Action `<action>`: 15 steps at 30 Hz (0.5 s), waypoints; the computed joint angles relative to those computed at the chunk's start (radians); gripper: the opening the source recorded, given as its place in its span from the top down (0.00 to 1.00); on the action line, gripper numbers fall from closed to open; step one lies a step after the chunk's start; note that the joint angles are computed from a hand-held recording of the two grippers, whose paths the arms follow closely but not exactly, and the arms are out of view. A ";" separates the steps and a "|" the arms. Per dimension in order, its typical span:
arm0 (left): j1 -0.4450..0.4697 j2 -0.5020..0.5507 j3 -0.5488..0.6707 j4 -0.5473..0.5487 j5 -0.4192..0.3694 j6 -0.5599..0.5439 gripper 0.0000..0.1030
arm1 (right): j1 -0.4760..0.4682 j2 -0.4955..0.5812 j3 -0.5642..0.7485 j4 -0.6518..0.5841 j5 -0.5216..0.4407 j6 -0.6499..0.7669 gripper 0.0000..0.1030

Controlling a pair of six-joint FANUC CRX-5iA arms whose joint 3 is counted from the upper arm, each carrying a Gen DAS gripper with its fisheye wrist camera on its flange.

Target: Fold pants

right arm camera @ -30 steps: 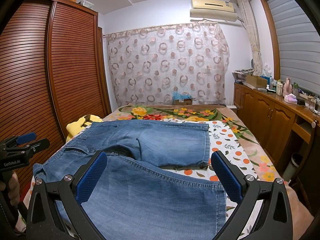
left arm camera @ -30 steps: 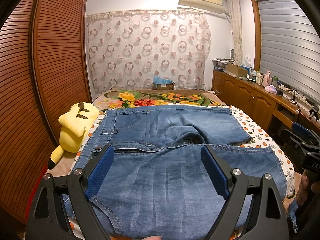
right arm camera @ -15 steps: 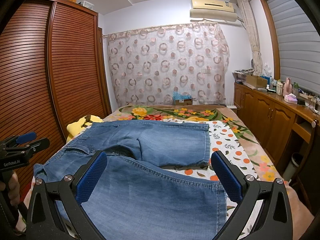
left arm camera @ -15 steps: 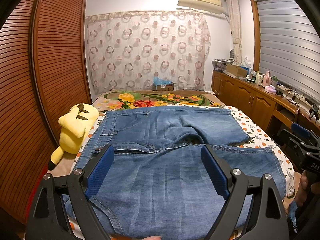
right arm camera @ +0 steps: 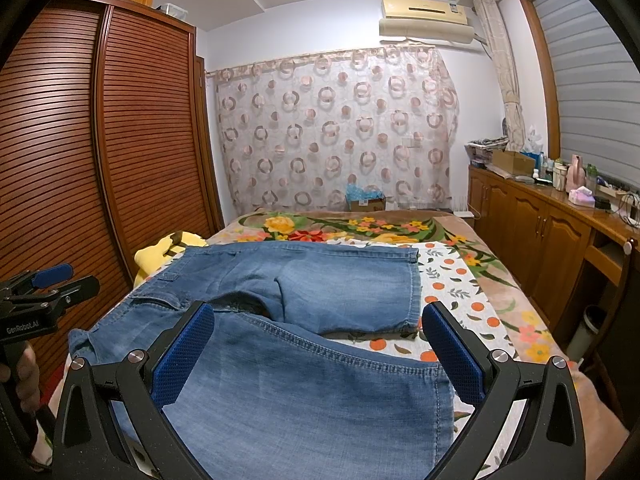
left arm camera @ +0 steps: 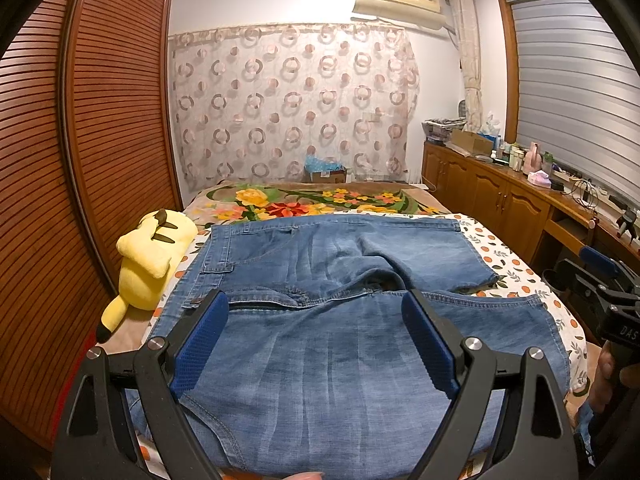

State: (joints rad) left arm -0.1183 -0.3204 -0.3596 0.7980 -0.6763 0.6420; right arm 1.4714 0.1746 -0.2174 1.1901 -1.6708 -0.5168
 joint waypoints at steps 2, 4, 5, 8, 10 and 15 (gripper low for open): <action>0.004 0.006 0.005 0.004 -0.002 -0.004 0.13 | 0.000 0.000 -0.001 0.000 0.001 -0.001 0.00; 0.008 0.013 0.012 0.007 -0.004 -0.010 0.13 | 0.000 0.000 0.000 0.001 0.000 -0.002 0.00; -0.003 -0.004 -0.003 -0.004 0.000 0.002 0.13 | 0.000 0.000 0.000 0.001 0.000 -0.002 0.00; -0.007 -0.008 -0.008 -0.004 0.005 0.003 0.13 | -0.002 0.001 -0.001 0.003 0.002 -0.003 0.00; -0.001 -0.006 -0.006 0.000 0.001 -0.001 0.13 | -0.003 0.001 0.000 0.004 0.003 -0.001 0.00; -0.006 -0.008 -0.009 -0.002 0.004 0.000 0.13 | -0.002 0.001 0.000 0.004 0.002 -0.003 0.00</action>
State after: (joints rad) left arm -0.1240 -0.3287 -0.3687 0.7955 -0.6720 0.6418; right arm 1.4692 0.1756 -0.2174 1.1938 -1.6684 -0.5195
